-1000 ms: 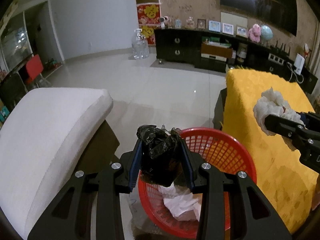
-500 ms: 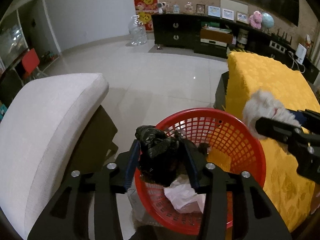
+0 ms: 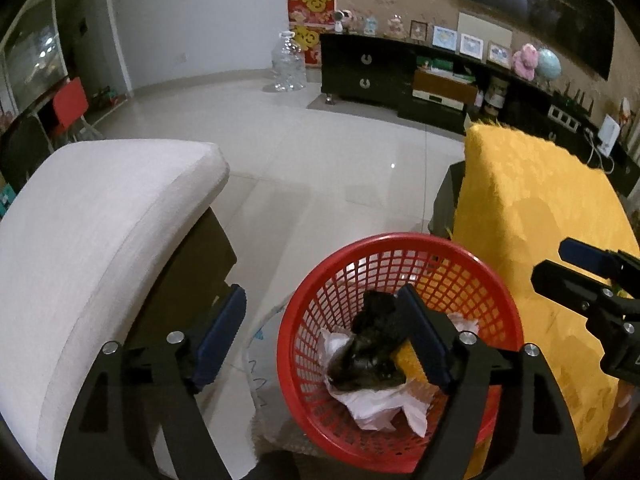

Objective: Collect trash
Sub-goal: 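Move both open tools back over the table toward the remaining trash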

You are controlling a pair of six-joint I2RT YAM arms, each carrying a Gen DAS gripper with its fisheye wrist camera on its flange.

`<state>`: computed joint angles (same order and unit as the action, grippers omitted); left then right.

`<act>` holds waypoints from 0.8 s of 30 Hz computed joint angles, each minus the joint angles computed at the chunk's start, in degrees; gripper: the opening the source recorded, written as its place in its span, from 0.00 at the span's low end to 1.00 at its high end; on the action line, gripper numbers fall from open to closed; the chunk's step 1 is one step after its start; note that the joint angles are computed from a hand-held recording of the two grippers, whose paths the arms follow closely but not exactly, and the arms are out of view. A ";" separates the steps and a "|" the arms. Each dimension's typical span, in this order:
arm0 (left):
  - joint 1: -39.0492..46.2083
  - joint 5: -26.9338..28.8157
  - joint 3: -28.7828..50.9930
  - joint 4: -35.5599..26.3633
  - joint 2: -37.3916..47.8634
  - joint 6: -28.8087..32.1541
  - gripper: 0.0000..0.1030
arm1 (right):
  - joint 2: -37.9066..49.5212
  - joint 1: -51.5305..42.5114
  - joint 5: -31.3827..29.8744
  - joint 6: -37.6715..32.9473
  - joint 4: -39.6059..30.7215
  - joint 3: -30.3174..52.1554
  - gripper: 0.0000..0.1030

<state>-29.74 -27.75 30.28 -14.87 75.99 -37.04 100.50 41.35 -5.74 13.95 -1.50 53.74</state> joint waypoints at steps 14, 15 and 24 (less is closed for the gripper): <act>-2.83 -0.94 1.96 1.06 0.33 0.08 0.75 | -11.13 -1.64 8.94 -3.90 0.34 -8.66 0.69; -3.23 -0.96 2.17 1.14 0.37 0.04 0.75 | -12.81 -2.13 9.61 -4.25 0.24 -9.84 0.69; -7.16 -1.98 4.29 1.57 2.37 -1.04 0.75 | -26.04 -13.21 7.95 -5.67 -2.22 -19.14 0.69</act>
